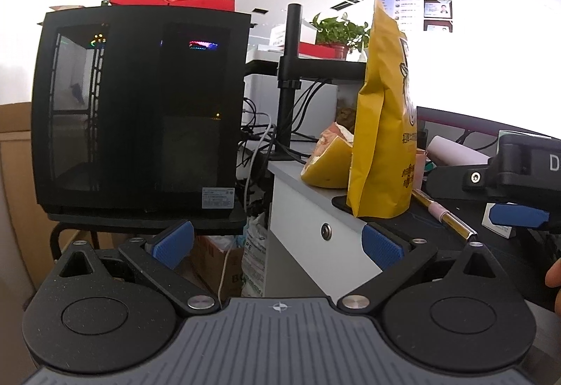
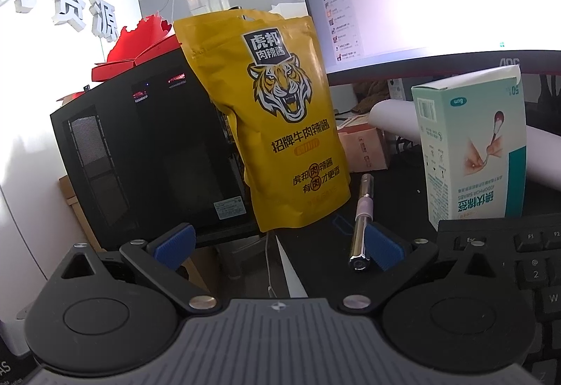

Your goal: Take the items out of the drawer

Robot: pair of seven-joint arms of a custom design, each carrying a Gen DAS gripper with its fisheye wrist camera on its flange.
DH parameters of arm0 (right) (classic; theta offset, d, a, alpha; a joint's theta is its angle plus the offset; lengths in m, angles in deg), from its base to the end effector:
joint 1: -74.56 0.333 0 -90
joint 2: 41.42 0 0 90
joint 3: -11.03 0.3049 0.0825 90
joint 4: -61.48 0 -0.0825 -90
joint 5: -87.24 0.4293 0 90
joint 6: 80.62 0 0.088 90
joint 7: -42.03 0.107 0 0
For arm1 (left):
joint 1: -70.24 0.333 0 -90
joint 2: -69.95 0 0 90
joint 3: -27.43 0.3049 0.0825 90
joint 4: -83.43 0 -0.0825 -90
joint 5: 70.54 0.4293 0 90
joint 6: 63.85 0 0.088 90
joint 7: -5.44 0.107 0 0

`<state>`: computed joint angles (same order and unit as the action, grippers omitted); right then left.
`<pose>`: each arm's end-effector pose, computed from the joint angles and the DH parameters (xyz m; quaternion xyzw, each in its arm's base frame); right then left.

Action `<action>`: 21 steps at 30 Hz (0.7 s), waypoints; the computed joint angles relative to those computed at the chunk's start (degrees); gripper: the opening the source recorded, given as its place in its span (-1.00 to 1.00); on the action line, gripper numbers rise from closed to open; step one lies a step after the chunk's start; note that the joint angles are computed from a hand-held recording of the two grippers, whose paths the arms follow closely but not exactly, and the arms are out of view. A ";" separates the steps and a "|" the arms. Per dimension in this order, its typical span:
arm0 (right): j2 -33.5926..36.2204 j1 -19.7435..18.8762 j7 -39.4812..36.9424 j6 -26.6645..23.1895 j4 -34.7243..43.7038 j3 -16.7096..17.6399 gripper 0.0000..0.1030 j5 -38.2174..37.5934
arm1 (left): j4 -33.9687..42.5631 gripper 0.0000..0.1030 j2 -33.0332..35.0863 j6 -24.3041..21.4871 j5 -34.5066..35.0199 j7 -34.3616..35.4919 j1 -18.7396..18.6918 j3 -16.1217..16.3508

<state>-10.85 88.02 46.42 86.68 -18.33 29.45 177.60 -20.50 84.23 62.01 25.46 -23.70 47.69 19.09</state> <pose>0.7108 0.3083 0.4439 -0.6824 0.4164 -0.1346 0.5855 0.6149 -0.3199 0.4182 -0.6736 0.4013 -0.3537 0.5100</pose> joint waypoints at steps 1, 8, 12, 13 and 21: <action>0.00 -0.02 0.05 -0.03 -0.01 0.00 1.00 -0.03 | 0.01 0.99 0.02 -0.03 -0.06 0.04 0.00 0.00; 0.08 -0.02 0.54 0.10 0.06 0.04 1.00 -0.44 | 0.06 0.99 0.10 -0.96 -0.58 0.18 -0.13 0.01; 0.16 -0.02 0.72 0.27 0.16 0.06 1.00 -0.53 | 0.15 0.99 0.20 -0.85 -0.65 0.46 -0.13 0.03; 0.17 -0.04 0.72 0.28 0.16 0.08 1.00 -0.54 | 0.18 0.99 0.23 -0.85 -0.72 0.56 -0.13 0.04; 0.19 -0.07 -0.21 0.42 0.21 0.21 1.00 -0.20 | -0.23 0.99 -0.14 -0.50 -0.29 0.14 0.00 0.02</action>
